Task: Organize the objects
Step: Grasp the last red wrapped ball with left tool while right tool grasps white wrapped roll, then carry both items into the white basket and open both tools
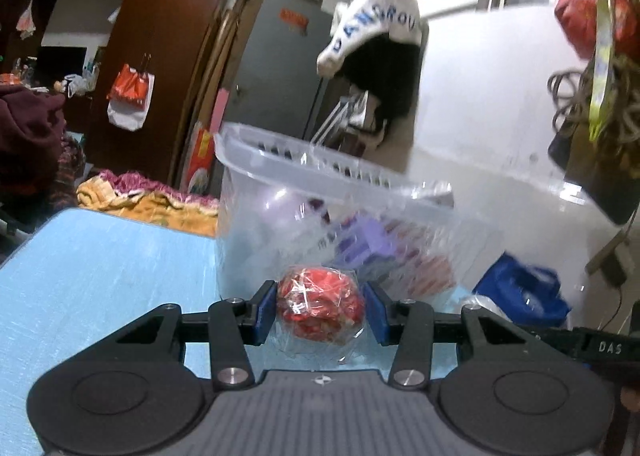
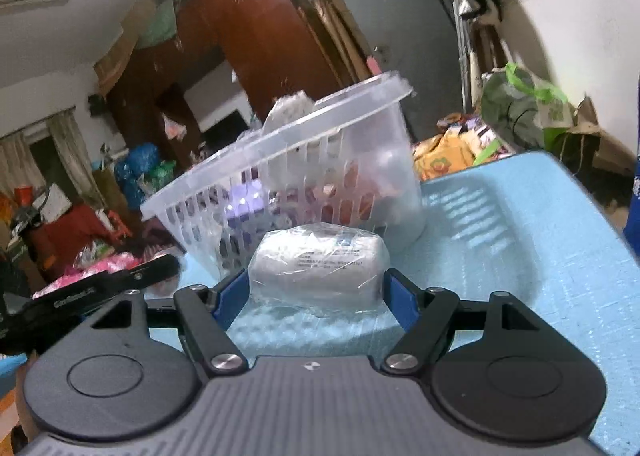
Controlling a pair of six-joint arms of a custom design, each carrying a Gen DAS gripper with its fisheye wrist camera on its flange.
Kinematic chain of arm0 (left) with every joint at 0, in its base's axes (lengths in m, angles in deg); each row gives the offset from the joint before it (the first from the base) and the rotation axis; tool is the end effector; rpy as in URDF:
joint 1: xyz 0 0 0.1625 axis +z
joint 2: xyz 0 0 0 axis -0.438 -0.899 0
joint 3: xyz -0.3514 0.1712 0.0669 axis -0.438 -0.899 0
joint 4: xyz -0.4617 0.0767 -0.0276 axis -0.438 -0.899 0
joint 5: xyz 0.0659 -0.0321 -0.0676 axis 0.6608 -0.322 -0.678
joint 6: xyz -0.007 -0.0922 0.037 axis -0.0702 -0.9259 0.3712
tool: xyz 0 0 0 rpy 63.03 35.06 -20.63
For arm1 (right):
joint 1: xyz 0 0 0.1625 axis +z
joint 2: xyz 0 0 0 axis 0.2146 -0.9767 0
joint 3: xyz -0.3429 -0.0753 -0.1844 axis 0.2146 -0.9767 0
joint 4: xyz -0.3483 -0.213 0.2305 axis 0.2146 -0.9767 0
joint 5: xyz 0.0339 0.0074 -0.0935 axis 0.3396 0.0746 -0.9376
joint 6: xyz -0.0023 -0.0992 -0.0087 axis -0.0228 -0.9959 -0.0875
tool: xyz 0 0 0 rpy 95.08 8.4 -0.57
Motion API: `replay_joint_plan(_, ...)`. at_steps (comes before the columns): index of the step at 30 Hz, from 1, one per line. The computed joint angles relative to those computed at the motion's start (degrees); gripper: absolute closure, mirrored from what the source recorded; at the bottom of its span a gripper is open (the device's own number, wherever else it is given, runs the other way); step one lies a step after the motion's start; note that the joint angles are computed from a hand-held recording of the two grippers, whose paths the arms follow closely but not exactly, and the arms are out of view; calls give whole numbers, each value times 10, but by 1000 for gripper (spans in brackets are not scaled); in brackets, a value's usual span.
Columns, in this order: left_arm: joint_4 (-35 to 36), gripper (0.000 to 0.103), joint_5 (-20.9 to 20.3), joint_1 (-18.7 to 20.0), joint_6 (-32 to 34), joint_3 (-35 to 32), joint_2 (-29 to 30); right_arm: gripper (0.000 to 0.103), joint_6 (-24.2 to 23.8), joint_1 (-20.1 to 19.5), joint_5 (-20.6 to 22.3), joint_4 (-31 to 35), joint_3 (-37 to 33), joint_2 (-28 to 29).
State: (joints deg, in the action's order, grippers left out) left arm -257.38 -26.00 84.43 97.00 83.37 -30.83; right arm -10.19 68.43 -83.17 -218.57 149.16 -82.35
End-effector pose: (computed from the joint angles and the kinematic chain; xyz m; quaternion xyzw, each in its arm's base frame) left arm -0.1884 -0.6671 0.1078 0.1713 0.7935 -0.5601 0.1651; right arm 0.0512 -0.7472 0.2183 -0.2952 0.8729 -0.3880 0.0190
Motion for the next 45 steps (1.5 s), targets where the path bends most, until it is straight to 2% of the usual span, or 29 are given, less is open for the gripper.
replay_joint_plan(5,-13,53,-17,2,11,-3,6,27,14,-4,15,-22,3,2)
replay_joint_plan(13,-27,52,-16,2,7,-3,7,27,21,-9,32,-47,9,2)
replay_joint_plan(18,-58,52,-13,0,26,-1,12,27,43,-24,87,-91,20,2)
replay_joint_plan(20,-80,52,-18,-2,42,3,15,27,47,-32,123,-106,22,3)
replay_joint_plan(21,-91,52,-31,-3,50,7,14,27,50,-35,135,-124,25,4)
replay_joint_plan(23,-99,52,-89,0,60,23,1,27,54,-35,143,-171,35,4)
replay_joint_plan(26,-98,52,-111,-13,82,19,-11,27,41,-27,170,-147,34,-4)
replay_joint_plan(28,-74,52,-104,-23,88,-3,-19,27,18,-4,151,-164,27,-5)
replay_joint_plan(30,-39,52,-86,-31,92,-38,-20,27,-4,27,113,-163,2,2)
replay_joint_plan(35,69,52,-14,-33,64,-136,-1,27,-54,108,-45,-128,-133,77)
replay_joint_plan(37,99,52,16,-28,67,-169,16,27,-66,126,-104,-78,-197,112)
replay_joint_plan(39,138,51,37,-22,64,-191,26,25,-70,134,-142,-54,-244,144)
replay_joint_plan(40,145,41,45,-19,70,-197,30,21,-70,136,-156,-58,-257,157)
replay_joint_plan(41,148,25,53,-17,74,-207,38,7,-71,137,-163,-67,-262,164)
replay_joint_plan(42,145,14,56,-16,78,-210,42,0,-71,137,-169,-79,-263,167)
replay_joint_plan(45,112,9,58,-17,110,-196,41,0,-67,128,-145,-91,-231,147)
